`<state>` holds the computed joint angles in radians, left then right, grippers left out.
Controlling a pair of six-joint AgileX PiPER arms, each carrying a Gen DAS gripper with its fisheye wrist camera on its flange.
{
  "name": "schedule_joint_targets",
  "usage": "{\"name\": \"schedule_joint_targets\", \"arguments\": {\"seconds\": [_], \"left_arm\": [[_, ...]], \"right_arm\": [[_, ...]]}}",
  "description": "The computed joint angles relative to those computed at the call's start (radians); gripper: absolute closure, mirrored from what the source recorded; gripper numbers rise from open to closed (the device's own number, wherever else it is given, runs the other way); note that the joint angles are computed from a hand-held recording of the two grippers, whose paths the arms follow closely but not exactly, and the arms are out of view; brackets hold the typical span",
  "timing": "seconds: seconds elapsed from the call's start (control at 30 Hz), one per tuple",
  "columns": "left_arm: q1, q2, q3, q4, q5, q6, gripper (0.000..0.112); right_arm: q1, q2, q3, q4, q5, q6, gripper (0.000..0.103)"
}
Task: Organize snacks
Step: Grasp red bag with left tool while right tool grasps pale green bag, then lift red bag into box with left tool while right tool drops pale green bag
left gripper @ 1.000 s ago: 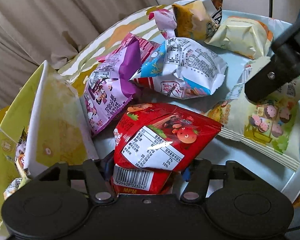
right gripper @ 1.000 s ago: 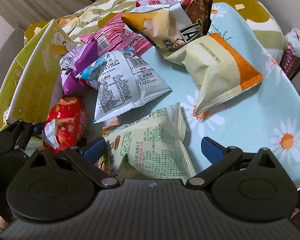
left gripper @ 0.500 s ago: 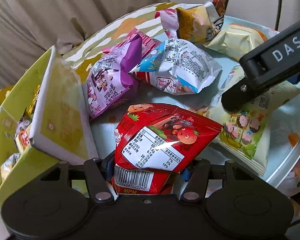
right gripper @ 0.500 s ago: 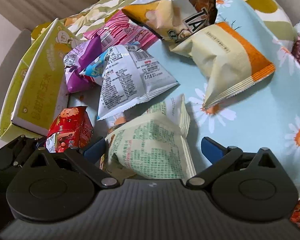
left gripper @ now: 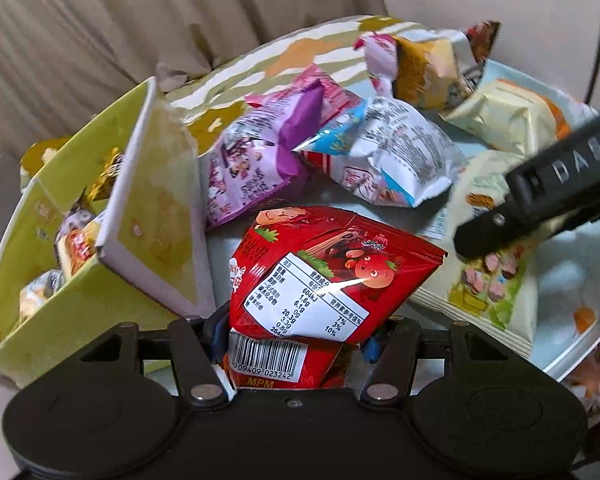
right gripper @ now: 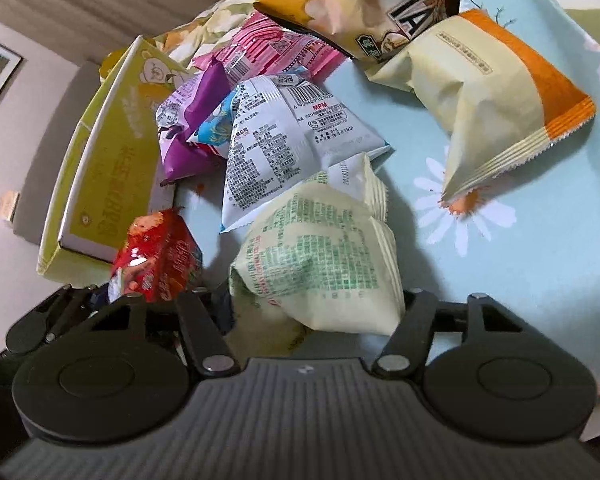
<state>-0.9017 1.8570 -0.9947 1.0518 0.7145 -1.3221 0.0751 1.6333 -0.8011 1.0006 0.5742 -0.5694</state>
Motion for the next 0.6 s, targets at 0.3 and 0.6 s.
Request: {"name": "schedule_joint_targets", "arguments": {"seconds": [0.3,0.6], "left_arm": [[-0.084,-0.043,-0.021,-0.001,0.122,-0.077,0.049],[-0.166,-0.117,-0.093,0.002,0.295,-0.137,0.049]], "right_arm": [[-0.06,-0.111,0.031,-0.072,0.053,-0.035,0.026],[-0.132,-0.21,-0.029,-0.104,0.175,-0.076,0.026]]}}
